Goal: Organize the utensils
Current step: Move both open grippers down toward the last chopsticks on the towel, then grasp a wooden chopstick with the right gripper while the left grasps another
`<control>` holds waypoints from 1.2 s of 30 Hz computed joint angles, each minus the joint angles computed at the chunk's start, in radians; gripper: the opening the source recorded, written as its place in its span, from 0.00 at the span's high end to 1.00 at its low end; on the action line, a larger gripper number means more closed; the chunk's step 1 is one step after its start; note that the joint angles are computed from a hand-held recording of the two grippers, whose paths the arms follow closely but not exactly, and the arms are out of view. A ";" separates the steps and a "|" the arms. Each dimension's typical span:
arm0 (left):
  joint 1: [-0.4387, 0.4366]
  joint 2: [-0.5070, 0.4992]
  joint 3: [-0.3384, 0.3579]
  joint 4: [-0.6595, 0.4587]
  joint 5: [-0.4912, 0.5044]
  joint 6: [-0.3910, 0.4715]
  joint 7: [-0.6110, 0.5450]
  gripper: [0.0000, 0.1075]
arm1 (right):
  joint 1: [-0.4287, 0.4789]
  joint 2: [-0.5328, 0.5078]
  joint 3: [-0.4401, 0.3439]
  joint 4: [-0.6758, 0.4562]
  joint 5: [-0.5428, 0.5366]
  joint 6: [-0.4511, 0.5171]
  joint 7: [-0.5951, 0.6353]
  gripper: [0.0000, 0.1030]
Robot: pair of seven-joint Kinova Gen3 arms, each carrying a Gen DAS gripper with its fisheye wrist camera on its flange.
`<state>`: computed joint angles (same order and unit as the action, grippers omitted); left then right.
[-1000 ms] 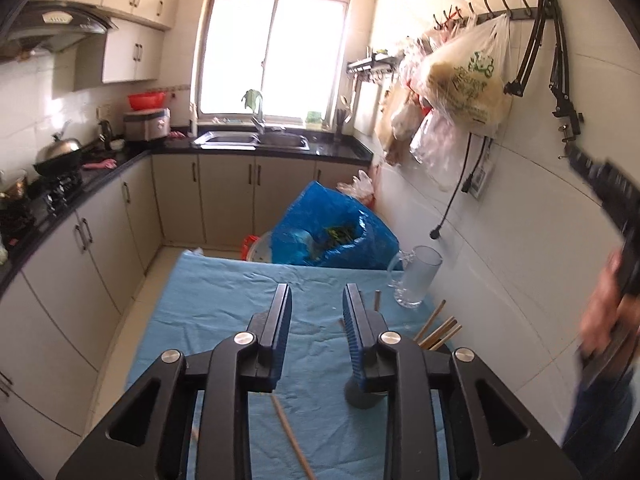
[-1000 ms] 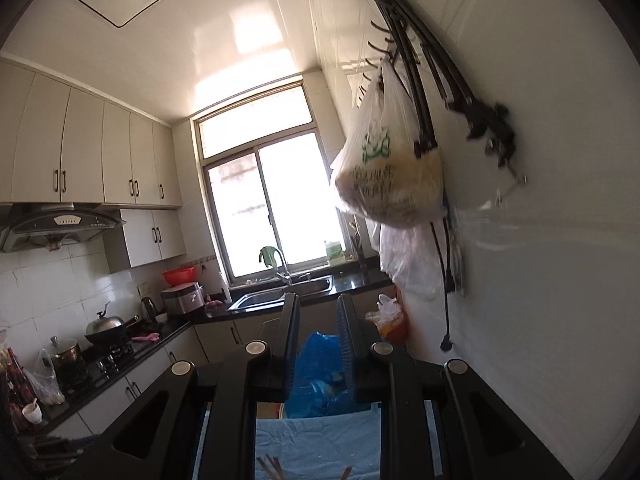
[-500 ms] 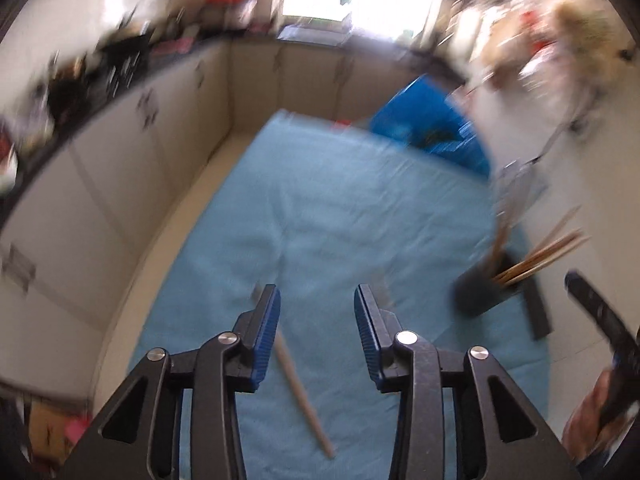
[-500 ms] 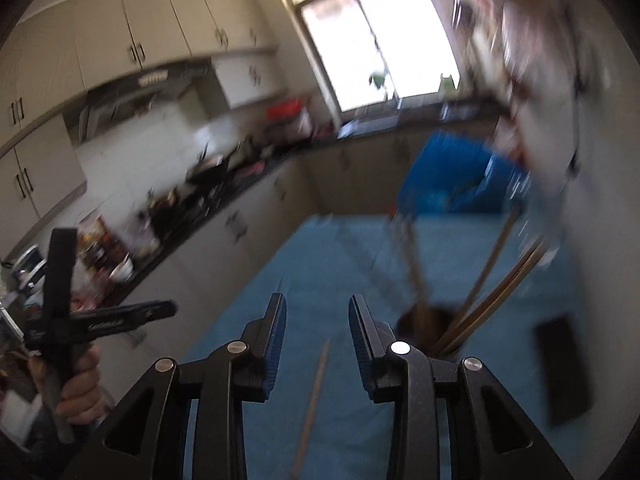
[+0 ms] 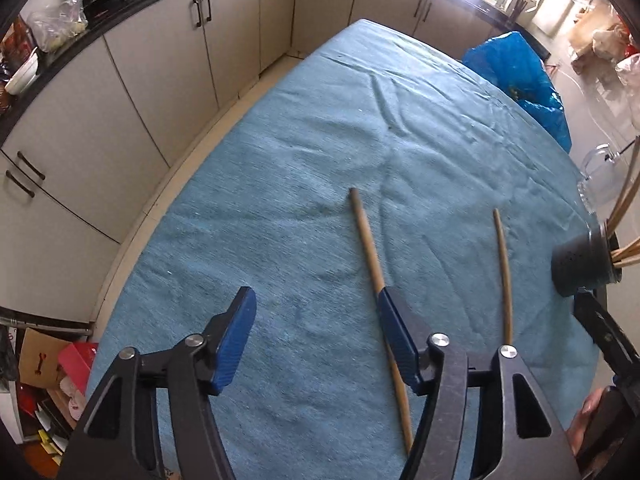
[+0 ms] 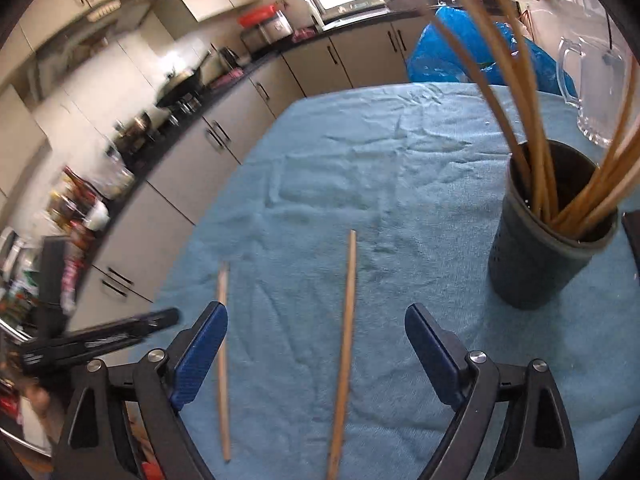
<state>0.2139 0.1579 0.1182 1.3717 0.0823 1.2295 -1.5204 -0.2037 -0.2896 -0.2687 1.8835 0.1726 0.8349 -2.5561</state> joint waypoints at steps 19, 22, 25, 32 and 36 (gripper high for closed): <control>-0.059 0.019 -0.018 0.003 0.045 -0.011 -0.062 0.36 | -0.094 0.391 0.160 -0.344 0.011 0.294 0.213 0.27; -0.060 0.023 -0.018 -0.002 0.045 -0.008 -0.066 0.36 | -0.100 0.437 0.174 -0.387 0.002 0.337 0.254 0.45; -0.059 0.030 -0.017 -0.011 0.043 0.001 -0.067 0.36 | -0.129 0.465 0.180 -0.414 0.034 0.379 0.249 0.54; -0.040 0.060 -0.003 -0.065 0.054 0.039 -0.071 0.36 | -0.114 0.390 0.193 -0.333 -0.001 0.322 0.213 0.94; -0.008 0.110 0.006 -0.130 0.045 0.077 -0.051 0.36 | -0.117 0.293 0.158 -0.243 0.022 0.243 0.130 0.94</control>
<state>0.2059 0.2677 0.1241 1.2421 0.1277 1.3067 -1.5713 -0.3211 0.0030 -0.1104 1.6408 0.1946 1.0777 -2.4266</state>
